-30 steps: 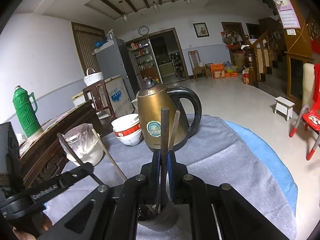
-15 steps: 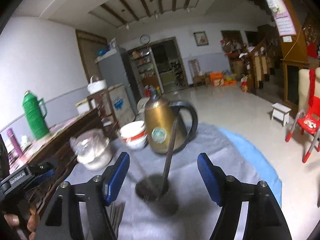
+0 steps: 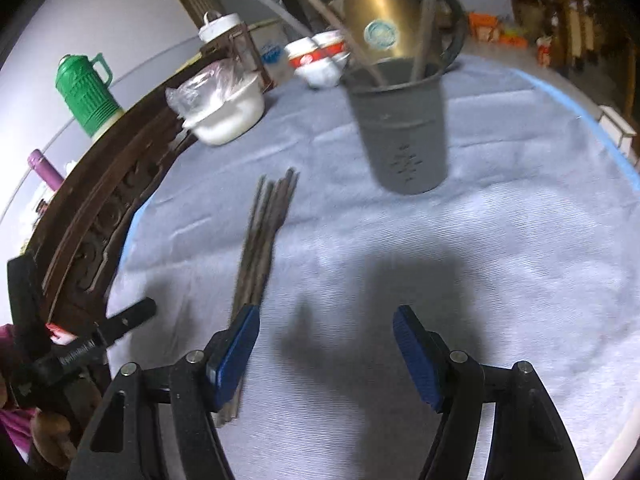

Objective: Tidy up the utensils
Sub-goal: 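Move both grippers back over the remaining dark chopsticks on the cloth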

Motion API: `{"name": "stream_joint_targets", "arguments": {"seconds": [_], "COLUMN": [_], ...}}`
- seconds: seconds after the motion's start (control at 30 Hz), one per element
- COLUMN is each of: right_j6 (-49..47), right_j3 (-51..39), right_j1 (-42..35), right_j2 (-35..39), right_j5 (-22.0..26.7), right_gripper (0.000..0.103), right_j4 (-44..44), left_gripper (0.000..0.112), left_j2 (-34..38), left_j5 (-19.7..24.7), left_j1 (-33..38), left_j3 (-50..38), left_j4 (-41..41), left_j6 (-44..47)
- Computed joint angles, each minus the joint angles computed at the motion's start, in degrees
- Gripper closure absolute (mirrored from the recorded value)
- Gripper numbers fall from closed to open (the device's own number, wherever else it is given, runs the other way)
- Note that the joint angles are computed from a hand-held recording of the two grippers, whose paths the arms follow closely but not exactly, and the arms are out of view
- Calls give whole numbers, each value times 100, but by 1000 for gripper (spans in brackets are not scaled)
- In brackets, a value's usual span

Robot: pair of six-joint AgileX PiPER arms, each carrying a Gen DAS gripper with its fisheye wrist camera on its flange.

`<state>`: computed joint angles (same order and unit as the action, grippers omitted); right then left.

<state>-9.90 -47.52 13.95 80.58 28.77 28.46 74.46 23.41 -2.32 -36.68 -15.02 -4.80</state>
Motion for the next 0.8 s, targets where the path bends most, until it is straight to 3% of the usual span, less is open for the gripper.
{"name": "stream_joint_targets", "arguments": {"seconds": [0.03,0.1,0.13,0.27,0.43,0.53,0.8], "right_j6": [18,68,67,189,992,1447,1599], "right_j3": [-177,-486,-591,-1062,-1769,-2091,-2074], "right_j1": [26,111,143,350,667,789,706], "right_j2": [165,500,633,1168,1742,2079,2053], "right_j5": [103,246,271,307,447,589,693], "right_gripper": [38,60,62,63,66,75,81], "right_j4": [18,69,117,214,-553,-1008,-1250], "left_gripper": [35,35,35,35,35,35,35], "left_j2": [-47,-43,3,82,175,215,439], "left_j5": [-4,25,12,19,27,39,107], "left_j1": [11,-31,-25,41,106,170,197], "left_j3": [61,49,50,62,59,61,-78], "left_j4": [-82,-105,-191,-527,-886,-1063,-1288], "left_j6": [75,51,142,593,978,1177,1378]}}
